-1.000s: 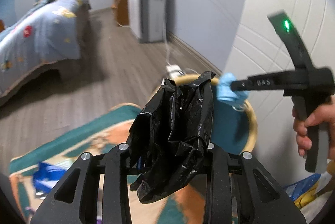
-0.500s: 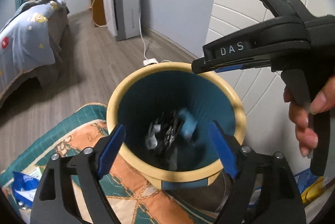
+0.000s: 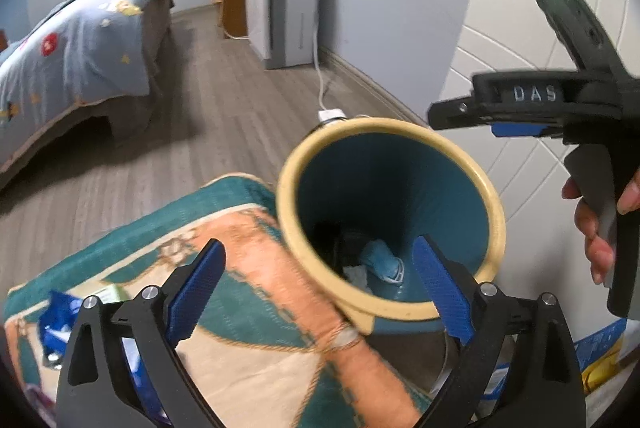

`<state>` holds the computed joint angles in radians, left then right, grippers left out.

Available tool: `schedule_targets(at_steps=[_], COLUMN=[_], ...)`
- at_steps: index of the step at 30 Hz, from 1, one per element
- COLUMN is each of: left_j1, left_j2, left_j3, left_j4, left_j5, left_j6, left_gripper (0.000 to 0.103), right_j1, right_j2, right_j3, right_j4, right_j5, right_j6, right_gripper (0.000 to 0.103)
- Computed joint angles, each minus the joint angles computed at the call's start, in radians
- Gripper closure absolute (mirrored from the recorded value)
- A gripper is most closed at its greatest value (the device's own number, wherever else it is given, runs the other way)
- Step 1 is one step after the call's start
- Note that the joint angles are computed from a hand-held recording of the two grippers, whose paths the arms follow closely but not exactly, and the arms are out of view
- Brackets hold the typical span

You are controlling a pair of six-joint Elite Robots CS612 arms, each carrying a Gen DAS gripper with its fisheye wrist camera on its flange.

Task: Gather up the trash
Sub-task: 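Drop the black bag into the bucket with the left tool while the right tool releases the mask, then move both tools back over the trash pile on the cushion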

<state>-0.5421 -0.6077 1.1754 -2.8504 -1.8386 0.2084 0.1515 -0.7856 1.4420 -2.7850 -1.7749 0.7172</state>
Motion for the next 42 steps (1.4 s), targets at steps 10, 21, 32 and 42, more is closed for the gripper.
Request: schedule_targets(at_steps=[10, 21, 32, 42], left_j1=[0.063, 0.141, 0.195, 0.200], left_j2=[-0.086, -0.187, -0.262, -0.270], left_j3=[0.090, 0.219, 0.389, 0.433], left_j4=[-0.080, -0.147, -0.218, -0.151], left_j5=[0.056, 0.179, 0.226, 0.267], left_j6=[-0.016, -0.086, -0.246, -0.218], left_gripper=[0.008, 0.007, 0.006, 0.006], right_j1=[0.036, 0.110, 0.191, 0.241], right_j2=[0.020, 0.042, 0.077, 0.125], right_j3=[-0.078, -0.182, -0.245, -0.288], right_j4=[0.059, 0.084, 0.185, 0.279], right_j5=[-0.004, -0.043, 0.021, 0.085], right_j6=[-0.045, -0.162, -0.242, -0.168], right_gripper=[0.006, 0.006, 0.006, 0.006])
